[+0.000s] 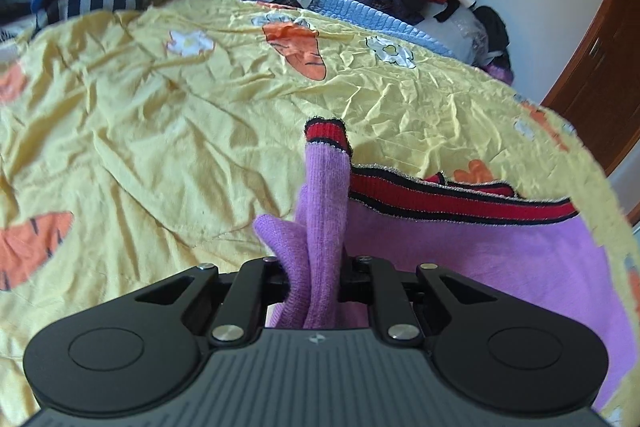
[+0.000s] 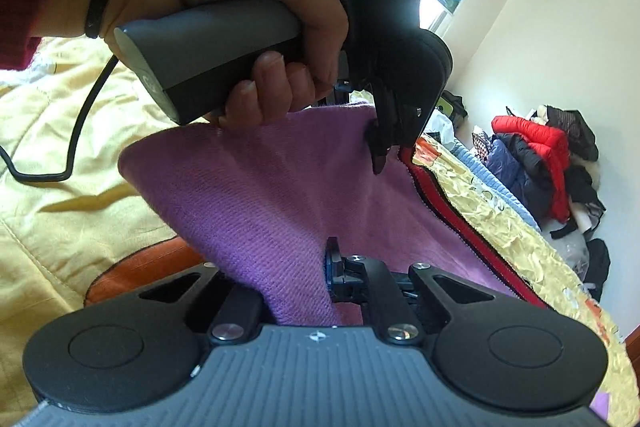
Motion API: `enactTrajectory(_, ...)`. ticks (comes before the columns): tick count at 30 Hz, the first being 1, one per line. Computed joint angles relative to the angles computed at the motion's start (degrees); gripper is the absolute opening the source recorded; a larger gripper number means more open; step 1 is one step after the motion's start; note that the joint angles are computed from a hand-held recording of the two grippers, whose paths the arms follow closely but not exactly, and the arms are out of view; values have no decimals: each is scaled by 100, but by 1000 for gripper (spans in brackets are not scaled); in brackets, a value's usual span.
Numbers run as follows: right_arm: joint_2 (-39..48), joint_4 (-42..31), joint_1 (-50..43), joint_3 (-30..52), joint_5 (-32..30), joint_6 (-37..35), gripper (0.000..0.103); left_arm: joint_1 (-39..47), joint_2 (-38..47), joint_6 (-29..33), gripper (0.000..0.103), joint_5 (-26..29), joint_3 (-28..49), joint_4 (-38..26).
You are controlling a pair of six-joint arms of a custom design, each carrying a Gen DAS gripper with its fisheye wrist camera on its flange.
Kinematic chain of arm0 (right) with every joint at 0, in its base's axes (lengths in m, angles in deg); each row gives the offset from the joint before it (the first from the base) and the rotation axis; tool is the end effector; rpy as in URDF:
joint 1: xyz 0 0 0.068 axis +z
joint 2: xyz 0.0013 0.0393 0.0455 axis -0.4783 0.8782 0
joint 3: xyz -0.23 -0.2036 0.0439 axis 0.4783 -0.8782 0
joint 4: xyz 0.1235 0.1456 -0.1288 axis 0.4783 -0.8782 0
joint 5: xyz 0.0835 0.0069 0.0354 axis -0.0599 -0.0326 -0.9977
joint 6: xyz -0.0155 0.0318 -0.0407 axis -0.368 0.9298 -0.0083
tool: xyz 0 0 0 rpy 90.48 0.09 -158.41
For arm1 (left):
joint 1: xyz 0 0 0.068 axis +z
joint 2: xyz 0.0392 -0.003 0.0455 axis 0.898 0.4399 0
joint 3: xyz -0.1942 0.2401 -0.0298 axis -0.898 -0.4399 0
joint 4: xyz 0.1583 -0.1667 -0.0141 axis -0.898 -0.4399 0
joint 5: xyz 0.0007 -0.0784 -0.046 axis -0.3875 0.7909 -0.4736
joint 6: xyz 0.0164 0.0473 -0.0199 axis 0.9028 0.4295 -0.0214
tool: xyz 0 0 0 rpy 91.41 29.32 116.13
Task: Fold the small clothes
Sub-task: 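Lift the gripped sweater edge upward with both grippers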
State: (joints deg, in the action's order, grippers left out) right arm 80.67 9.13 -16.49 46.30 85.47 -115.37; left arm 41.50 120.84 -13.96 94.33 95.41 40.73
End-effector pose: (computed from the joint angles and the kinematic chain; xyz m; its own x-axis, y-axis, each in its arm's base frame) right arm 0.1810 0.0372 0.1558 -0.3307 -0.5714 -0.7511 -0.3836 0.8085 -0.4462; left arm 0.3834 -0.1618 0.2011 -0.7617 0.0351 -0.6470 0.2541 0.9347 -0.2484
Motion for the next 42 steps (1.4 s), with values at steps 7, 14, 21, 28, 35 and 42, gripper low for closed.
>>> enactTrajectory(7,-711,-524,-771,-47,-884,102,10,-293,-215,-59,13,-552,260,-507)
enactTrajectory(14,-1528,-1225,-2081,-16,-2098,48,10,-646,-406,-168,13,-931,671,-1006)
enactTrajectory(21,-2146,-2534,-3846,384,-3736,-58,10,-1101,-370,-494,13,-1349,1292,-1512)
enactTrajectory(28,-2047,-3661,-5477,901,-5139,-550,9,-1679,-66,-662,13,-1840,2138,-2069)
enactTrajectory(35,-1220,-4507,-6633,1519,-5960,-1266,8,-2252,549,-743,13,-2249,3303,-2744)
enactTrajectory(42,-466,-5280,-7393,2157,-6433,-1900,8,-2649,1311,-1015,13,-2496,4708,-3524)
